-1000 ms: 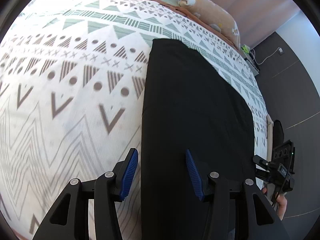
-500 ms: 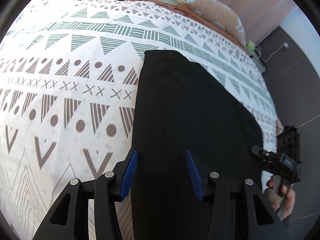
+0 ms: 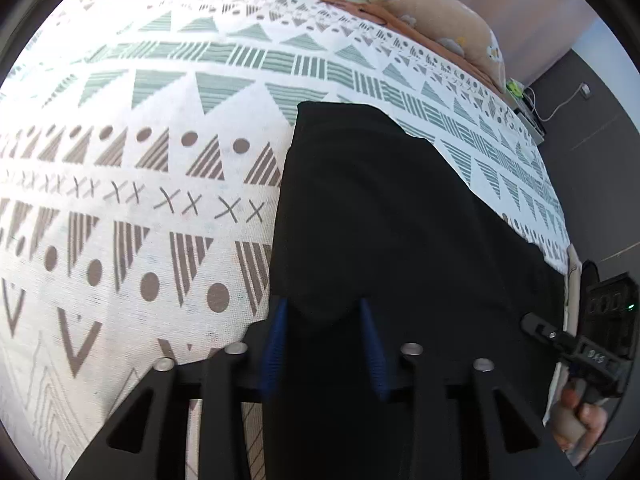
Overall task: Fold large clothes
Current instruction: 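Close both tools together on the end of the folded black jacket, then lift the folded jacket with both tools and carry it toward the headboard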
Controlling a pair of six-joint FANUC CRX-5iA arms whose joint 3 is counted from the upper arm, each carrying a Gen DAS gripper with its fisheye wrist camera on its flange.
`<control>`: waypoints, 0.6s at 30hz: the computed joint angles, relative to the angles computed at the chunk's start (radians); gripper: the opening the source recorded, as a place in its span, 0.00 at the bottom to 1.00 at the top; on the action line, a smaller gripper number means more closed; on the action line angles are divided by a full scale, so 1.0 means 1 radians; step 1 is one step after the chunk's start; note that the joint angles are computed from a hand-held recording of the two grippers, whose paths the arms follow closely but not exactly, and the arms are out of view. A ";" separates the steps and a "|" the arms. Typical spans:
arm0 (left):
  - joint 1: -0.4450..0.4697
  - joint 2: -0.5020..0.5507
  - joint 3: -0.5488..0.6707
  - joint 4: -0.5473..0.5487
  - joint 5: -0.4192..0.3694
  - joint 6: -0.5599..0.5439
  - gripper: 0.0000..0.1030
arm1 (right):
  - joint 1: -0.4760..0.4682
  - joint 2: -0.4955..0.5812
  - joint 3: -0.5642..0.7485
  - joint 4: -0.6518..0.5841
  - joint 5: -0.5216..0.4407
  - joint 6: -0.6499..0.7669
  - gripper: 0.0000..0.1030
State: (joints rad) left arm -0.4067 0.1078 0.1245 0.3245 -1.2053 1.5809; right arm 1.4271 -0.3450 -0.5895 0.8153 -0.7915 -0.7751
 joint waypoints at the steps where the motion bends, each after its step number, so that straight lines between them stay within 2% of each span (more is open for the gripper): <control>1: -0.001 -0.006 -0.001 -0.007 0.004 0.000 0.26 | 0.009 0.006 0.015 0.003 -0.021 0.005 0.17; 3: -0.001 -0.022 -0.004 -0.015 0.008 0.006 0.12 | 0.032 0.014 0.044 0.012 -0.068 0.012 0.17; 6: 0.013 -0.054 -0.019 0.003 0.017 0.002 0.00 | 0.068 0.034 0.097 0.025 -0.143 0.031 0.15; 9: 0.037 -0.109 -0.078 0.115 0.068 -0.082 0.00 | 0.092 0.060 0.152 0.036 -0.186 0.065 0.14; 11: 0.025 -0.132 -0.065 0.093 0.068 -0.099 0.00 | 0.110 0.091 0.204 0.024 -0.243 0.101 0.14; 13: 0.016 -0.141 -0.052 0.075 0.055 -0.102 0.00 | 0.122 0.105 0.227 0.016 -0.280 0.097 0.14; 18: 0.039 -0.117 -0.014 0.098 -0.025 -0.082 0.00 | 0.136 0.091 0.204 0.015 -0.298 0.044 0.14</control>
State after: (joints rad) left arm -0.3680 -0.0096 0.1105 0.4221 -1.2308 1.4987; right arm 1.5632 -0.2540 -0.3857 0.8306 -1.0892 -0.7308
